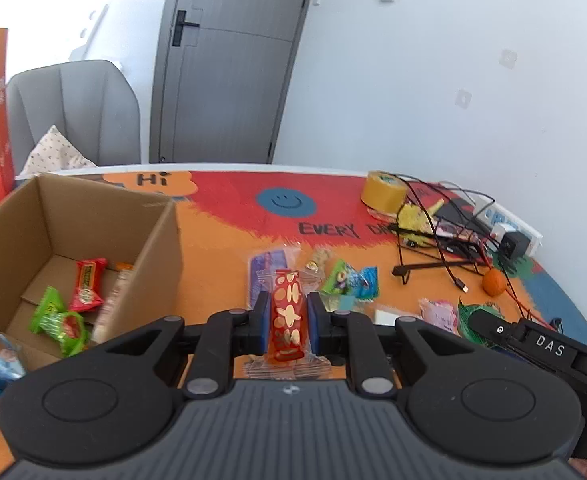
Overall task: Organize snacks
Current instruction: 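Lift both held snacks and carry them over the cardboard box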
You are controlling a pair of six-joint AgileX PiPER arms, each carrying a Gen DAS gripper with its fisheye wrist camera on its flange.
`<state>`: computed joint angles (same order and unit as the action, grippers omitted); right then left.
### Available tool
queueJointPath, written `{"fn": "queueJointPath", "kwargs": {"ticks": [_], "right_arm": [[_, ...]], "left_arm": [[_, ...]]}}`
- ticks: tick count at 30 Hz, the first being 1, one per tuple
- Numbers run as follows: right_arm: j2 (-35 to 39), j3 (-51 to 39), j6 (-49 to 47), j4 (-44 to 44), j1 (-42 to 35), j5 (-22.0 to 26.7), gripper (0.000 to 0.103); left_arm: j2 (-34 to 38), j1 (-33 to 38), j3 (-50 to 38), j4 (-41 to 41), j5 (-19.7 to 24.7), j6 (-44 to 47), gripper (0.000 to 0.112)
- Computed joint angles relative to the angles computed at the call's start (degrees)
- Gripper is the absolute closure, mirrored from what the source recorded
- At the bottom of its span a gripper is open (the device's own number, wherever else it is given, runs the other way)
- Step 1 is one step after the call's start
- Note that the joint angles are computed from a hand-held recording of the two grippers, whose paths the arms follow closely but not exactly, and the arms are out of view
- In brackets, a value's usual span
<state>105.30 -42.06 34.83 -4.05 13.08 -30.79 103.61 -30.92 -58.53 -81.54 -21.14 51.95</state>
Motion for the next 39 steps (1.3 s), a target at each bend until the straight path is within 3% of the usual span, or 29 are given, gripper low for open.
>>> {"fn": "queueJointPath", "kwargs": {"ticks": [21, 24, 39], "right_arm": [[-4.5, -1.6, -7.3, 7.8, 11.5, 2.7, 0.066], [-4.2, -2.7, -7.4, 8.1, 13.1, 3.6, 0.066], [-1.1, -11.1, -26.0, 26.2, 22.8, 9.2, 0.066]], "left_arm": [[-12.8, 5.6, 12.7, 8.9, -1.6, -11.0, 0.095], [-14.1, 7.8, 14.4, 12.1, -0.8, -14.2, 0.095], [-17.1, 20.9, 20.3, 36.5, 4.3, -37.9, 0.095]]}}
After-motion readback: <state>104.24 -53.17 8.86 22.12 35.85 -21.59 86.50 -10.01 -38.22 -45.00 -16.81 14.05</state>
